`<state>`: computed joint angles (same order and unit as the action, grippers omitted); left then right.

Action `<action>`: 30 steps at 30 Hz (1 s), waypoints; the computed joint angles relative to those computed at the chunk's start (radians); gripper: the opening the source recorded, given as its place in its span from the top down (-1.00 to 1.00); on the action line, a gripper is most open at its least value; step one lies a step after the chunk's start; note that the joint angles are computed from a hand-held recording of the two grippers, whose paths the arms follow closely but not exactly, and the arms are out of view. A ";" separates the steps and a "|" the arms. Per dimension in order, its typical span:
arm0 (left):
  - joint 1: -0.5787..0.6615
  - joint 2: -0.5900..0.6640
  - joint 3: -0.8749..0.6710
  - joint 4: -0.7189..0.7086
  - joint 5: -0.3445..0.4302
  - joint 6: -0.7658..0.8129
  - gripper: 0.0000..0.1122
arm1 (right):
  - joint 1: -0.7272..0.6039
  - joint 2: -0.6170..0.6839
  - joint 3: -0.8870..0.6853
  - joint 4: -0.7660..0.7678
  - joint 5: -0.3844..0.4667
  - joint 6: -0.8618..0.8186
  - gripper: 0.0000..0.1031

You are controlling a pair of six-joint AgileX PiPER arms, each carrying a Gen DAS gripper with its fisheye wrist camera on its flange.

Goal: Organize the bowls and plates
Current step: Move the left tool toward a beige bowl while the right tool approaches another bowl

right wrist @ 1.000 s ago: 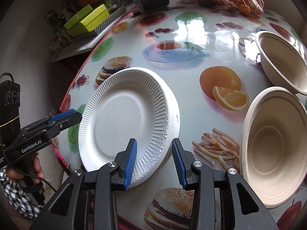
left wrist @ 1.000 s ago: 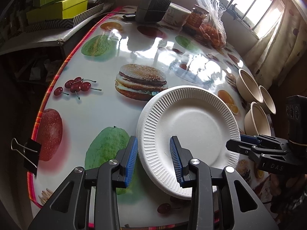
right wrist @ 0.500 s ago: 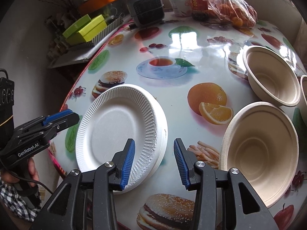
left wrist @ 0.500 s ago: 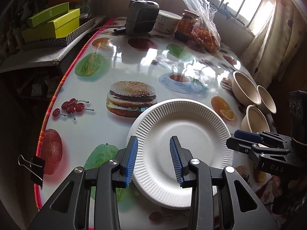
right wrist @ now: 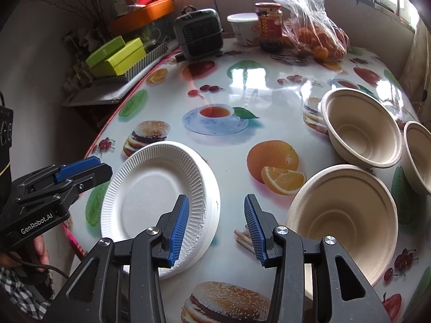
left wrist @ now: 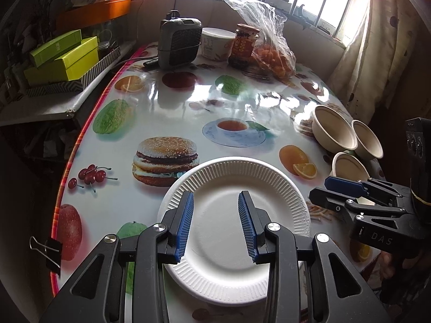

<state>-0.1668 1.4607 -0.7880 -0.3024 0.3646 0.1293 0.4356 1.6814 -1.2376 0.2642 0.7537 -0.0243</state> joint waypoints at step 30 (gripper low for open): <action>-0.357 0.277 -0.323 0.012 0.053 -0.198 0.36 | -0.434 -0.252 0.241 0.043 -0.080 -0.223 0.12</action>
<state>-0.5243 1.7381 -1.1115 -0.2906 0.4175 -0.0684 0.0011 1.4296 -0.9970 0.3074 0.6732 -0.2471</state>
